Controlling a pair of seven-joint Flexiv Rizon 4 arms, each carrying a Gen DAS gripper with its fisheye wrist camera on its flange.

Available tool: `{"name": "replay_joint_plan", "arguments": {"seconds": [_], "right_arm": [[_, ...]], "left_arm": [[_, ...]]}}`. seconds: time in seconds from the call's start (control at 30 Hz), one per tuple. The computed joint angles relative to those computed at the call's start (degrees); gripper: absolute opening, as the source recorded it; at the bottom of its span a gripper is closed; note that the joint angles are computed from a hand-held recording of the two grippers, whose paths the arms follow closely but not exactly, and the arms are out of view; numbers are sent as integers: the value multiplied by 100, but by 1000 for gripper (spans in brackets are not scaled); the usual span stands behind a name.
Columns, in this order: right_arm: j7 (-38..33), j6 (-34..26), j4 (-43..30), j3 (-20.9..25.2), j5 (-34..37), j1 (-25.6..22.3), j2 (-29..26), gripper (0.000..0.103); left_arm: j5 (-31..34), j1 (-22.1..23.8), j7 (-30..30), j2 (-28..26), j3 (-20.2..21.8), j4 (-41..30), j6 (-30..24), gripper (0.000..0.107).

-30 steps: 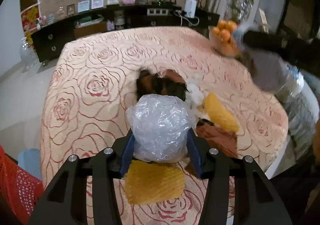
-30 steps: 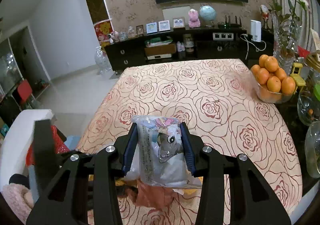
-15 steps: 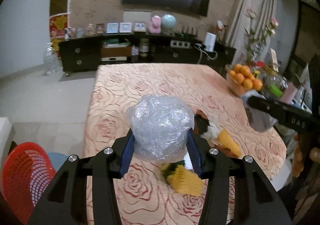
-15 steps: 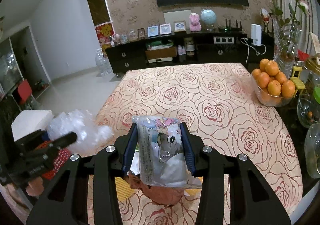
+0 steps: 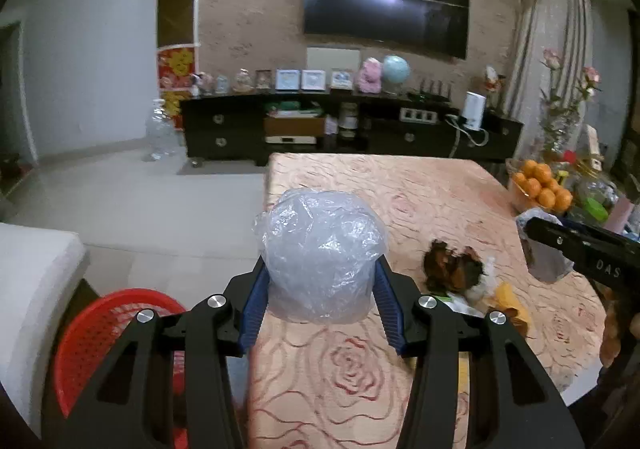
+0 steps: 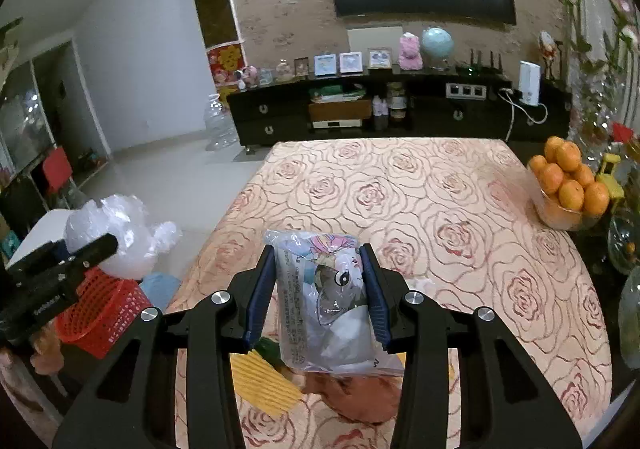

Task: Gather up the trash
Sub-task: 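Carry the bubble wrap and snack packet over the red wastebasket with both tools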

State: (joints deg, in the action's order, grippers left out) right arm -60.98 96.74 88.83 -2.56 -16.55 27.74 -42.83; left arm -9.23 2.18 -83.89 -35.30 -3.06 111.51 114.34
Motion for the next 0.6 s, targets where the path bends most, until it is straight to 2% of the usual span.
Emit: {"name": "replay_joint_plan", "arguments": {"seconds": [0.2,0.33,0.4,0.47,0.53,0.6], "right_arm": [[-21,15,-209,29,-44,120,-107,41],[-78,-17,-353,60,-111,206,-183,41],[-78,-32,-440,-26,-137,323,-226,41],[-73,-55,-542,-99,-163,420,-266,41],[-97,-110,-663,-46,-208,438,-305,41],[-138,-199,-779,53,-260,414,-341,41]], "left_arm": [[-689,-573,151,237,810,382,255,47],[-1632,-1188,611,332,1475,686,525,47],[-2113,-1388,867,310,1663,805,733,47],[-2350,-1324,963,323,1632,888,860,47],[-2185,-891,771,436,1342,1025,925,47],[-2282,-770,784,434,1264,1071,1020,47]]}}
